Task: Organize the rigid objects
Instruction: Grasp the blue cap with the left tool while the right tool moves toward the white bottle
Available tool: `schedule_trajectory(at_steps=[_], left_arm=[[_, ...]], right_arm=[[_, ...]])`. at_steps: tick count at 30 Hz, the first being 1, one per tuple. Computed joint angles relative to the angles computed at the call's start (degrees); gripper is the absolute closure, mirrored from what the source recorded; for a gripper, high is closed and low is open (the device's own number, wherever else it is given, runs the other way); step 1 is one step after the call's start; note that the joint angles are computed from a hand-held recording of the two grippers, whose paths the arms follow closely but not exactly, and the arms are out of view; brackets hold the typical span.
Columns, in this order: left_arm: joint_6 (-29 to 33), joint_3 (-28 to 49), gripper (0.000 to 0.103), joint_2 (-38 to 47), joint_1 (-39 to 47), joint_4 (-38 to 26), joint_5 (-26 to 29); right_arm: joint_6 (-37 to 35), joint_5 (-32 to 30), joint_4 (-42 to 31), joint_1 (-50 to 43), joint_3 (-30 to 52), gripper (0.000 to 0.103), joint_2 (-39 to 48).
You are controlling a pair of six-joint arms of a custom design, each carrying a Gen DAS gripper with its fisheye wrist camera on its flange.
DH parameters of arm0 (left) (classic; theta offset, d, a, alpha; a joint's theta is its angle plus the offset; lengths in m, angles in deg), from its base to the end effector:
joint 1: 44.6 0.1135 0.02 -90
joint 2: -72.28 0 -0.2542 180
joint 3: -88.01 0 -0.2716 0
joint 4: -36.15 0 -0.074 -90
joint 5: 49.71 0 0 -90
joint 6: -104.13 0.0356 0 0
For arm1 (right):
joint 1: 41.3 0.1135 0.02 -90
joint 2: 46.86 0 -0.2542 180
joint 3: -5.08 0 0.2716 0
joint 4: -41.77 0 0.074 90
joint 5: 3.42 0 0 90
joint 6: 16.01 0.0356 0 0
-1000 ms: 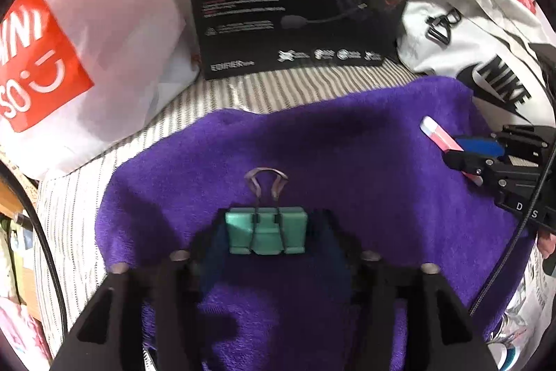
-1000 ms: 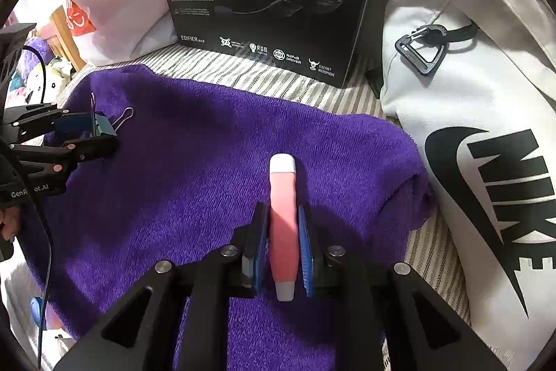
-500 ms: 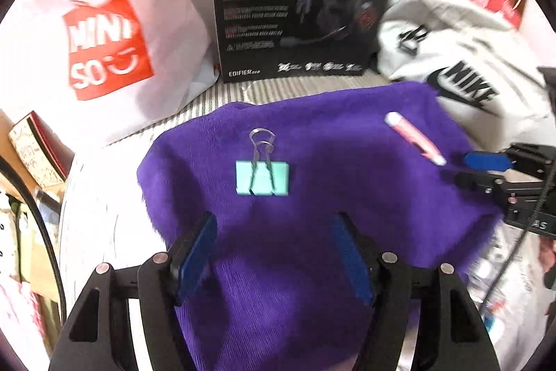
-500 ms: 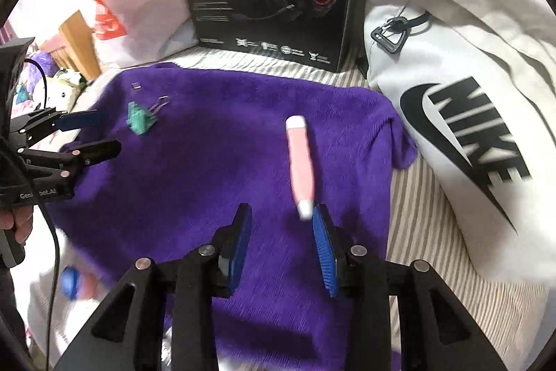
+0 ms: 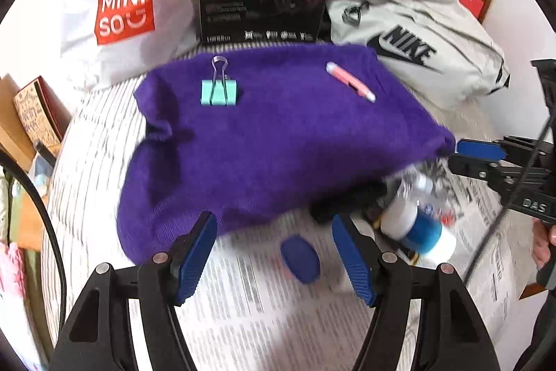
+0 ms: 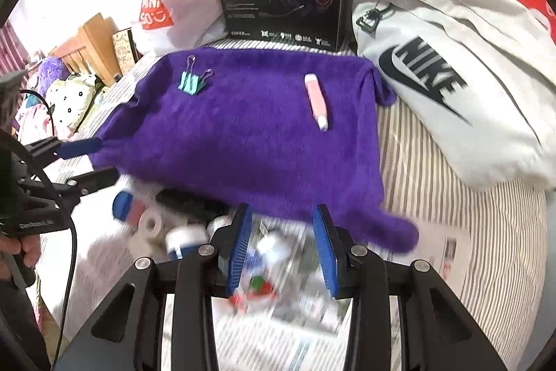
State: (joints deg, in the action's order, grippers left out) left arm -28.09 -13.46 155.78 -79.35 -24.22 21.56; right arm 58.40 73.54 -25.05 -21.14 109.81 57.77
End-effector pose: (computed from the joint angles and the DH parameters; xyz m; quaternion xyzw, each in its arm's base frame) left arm 0.2586 -0.1655 0.2446 -0.0975 0.9596 -0.0067 0.2639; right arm 0.3716 0.1450 0.2601 -0.3205 0.9191 0.1191 0.1959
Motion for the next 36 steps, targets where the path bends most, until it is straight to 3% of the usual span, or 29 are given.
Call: schedule_trajectory(at_steps=[8, 12, 16, 19, 26, 36], left_arm=[[-4.5, 0.1, 0.036, 3.5, -2.3, -1.5, -1.0], [-4.8, -0.6, 0.050, 4.7, -1.9, -1.5, -0.7], [-5.5, -2.4, 0.050, 3.4, -1.1, -0.8, 0.1], [-4.6, -2.3, 0.053, 3.9, -1.0, -0.1, 0.3], [-2.9, -2.4, 0.081, 5.3, -1.2, 1.4, 0.4], [-1.6, -4.6, 0.082, 3.6, -0.3, 3.9, 1.8]], right_arm=[[-0.5, -0.2, -0.2, -2.6, -10.3, 0.066, -9.0], [-1.2, 0.0, -0.1, -3.9, -13.4, 0.066, -11.6], [-1.5, -0.6, 0.0, -4.8, -14.0, 0.066, -11.8], [-1.6, -1.1, 0.7, -5.0, -14.5, 0.066, -11.5], [-0.9, -1.7, 2.6, -3.7, -12.8, 0.066, -7.9], [-3.7, -0.5, 3.6, -1.1, -6.7, 0.066, 0.9]])
